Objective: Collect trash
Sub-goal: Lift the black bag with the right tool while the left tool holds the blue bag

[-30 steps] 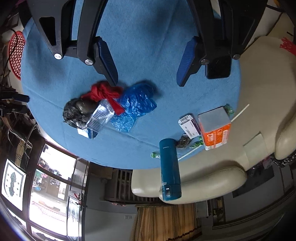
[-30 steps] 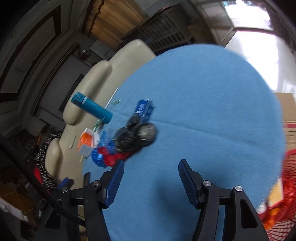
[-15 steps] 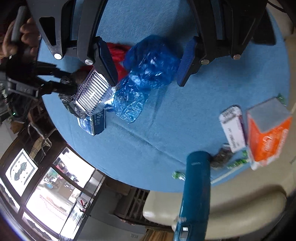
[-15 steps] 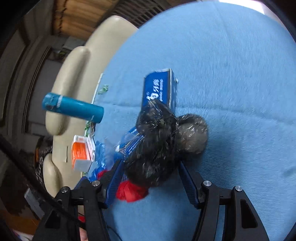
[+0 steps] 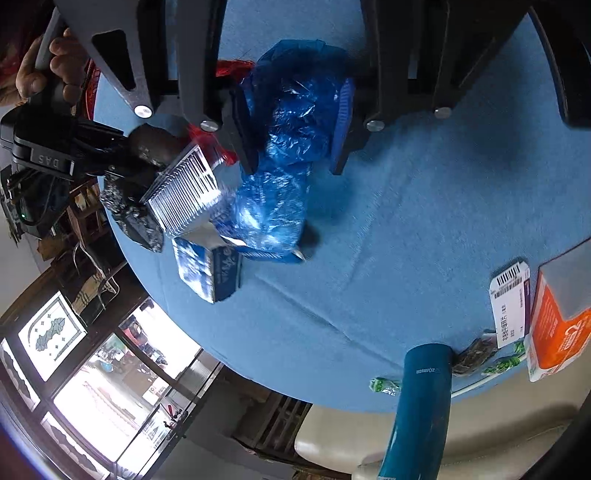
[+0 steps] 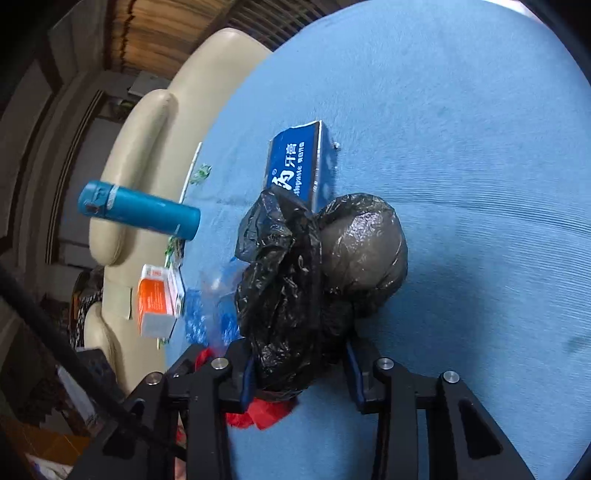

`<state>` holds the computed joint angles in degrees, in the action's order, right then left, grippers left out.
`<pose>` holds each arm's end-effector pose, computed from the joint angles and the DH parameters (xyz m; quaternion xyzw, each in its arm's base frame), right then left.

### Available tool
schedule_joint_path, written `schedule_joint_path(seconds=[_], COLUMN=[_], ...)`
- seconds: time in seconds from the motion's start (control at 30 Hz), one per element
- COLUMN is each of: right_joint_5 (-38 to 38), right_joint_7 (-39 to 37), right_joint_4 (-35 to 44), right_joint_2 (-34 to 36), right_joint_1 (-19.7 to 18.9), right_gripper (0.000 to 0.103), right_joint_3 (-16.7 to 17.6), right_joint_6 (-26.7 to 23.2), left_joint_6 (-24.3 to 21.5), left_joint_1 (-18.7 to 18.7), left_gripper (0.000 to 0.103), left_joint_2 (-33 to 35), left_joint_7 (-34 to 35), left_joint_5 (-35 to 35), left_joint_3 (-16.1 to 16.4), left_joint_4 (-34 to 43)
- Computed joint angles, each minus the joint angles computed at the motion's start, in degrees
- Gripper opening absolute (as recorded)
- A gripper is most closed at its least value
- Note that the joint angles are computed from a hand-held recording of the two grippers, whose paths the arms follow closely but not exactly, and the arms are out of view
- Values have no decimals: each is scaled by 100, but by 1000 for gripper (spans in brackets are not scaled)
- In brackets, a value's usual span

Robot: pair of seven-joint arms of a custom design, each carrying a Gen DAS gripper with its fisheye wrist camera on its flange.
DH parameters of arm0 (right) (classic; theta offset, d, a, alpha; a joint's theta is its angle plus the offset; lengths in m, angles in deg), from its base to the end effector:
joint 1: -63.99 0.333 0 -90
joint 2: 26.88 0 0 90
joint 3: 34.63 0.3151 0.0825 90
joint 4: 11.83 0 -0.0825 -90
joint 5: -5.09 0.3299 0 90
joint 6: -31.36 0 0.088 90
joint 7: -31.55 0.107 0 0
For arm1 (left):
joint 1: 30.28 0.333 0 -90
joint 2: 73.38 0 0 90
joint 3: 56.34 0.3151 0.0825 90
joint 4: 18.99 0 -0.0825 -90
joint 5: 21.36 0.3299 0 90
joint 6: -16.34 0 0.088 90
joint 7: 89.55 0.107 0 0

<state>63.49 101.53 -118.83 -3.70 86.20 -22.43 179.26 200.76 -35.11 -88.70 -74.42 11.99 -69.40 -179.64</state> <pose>0.5235 0.3248 0.3625 -0.6884 0.6195 0.2042 0.3174 0.3409 -0.1662 0.3920 -0.7847 0.5278 -0.3110 0.0947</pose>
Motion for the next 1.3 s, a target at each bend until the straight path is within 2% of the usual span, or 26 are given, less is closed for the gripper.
schedule_joint_path(seconds=[0.1,0.17,0.23,0.33,0.4,0.47,0.6,0.67,0.7,0.73,0.77,0.8,0.83,0.87,0.9,0.97,1.03,1.17,1.23,1.27,1.3], right_joint_5=[334,575,798,555,311,2,-838,-809,-838,-823,-785,-742,-783,-794,-739,-520,-748,-669,-444,-393,-348], right_joint_7=[-702,-1151,-1610,-1872,-1902,-1766,-1172,-1194,-1102,-1092,-1134,-1200,-1148,-1125,-1136,-1335,-1173,-1299,-1538,-1623,-1734], right_joint_4=[-604,-989,-1439,-2074,-2459,-2733,-3085,-3165,-3163,-3162,-3171,-3198,-3214,-3261,-3251,-3218,-3242,-3348,-3375,-3411,-3467], right_joint_2=[-542,-882,-1286,-1817,-2113,-2325,-2567,-2617,-2616,-2608,-2620,-2629,-2616,-2624,-2605,-2520,-2444,-2445,-2464,-2494,-2569], right_joint_1=[-275,-383,-446,-401,-414,-443,-506,-555,-555,-549,-527,-494,-454,-440,-419,-333,-249,-119,-79,-57,-44], right_gripper=[41,41,41,41,41,41,43,44,49,55,56,57,57,58,58,58,56,45,41,40,39], right_joint_3=[0,-79,-200,-412,-547,-651,-751,-819,-810,-805,-786,-756,-713,-709,-708,-659,-583,-528,-530,-523,-528], right_joint_6=[-172,-255,-261,-91,-76,-102,-20,-87,-65,-45,19,156,312,385,386,520,752,1152,1215,1257,1267], left_joint_6=[7,-59,-149,-586,-874,-1057,-1660,-2186,-2388,-2513,-2588,-2707,-2982,-3261,-3343,-3178,-2972,-2571,-2596,-2489,-2409], left_joint_1=[425,511,344,85,-201,-485,-1150,-1454,-1550,-1604,-1619,-1570,-1498,-1445,-1407,-1340,-1315,-1014,-966,-962,-960], left_gripper=[33,32,31,28,24,14,14,14,16,18,34,64,76,82,82,82,82,81,64,49,38], left_joint_2=[-234,-404,-569,-876,-1165,-1437,-1649,-1615,-1634,-1667,-1701,-1713,-1692,-1646,-1541,-1261,-889,-379,-224,-142,-92], left_joint_7=[-440,-726,-924,-1364,-1679,-1975,-2290,-2287,-2316,-2356,-2390,-2412,-2466,-2553,-2553,-2491,-2342,-2546,-2714,-2758,-2831], left_joint_5=[57,82,89,104,74,57,-30,-110,-124,-102,-35,91,200,290,407,616,650,1188,1438,1539,1626], left_joint_3=[-745,-1075,-1125,-1372,-1445,-1476,-1334,-1161,-1083,-1026,-996,-1011,-1084,-1154,-1096,-861,-624,-663,-748,-718,-707], left_joint_4=[-38,-55,-107,-80,-124,-201,-225,-123,-89,-61,-32,30,143,252,318,350,409,621,761,796,833])
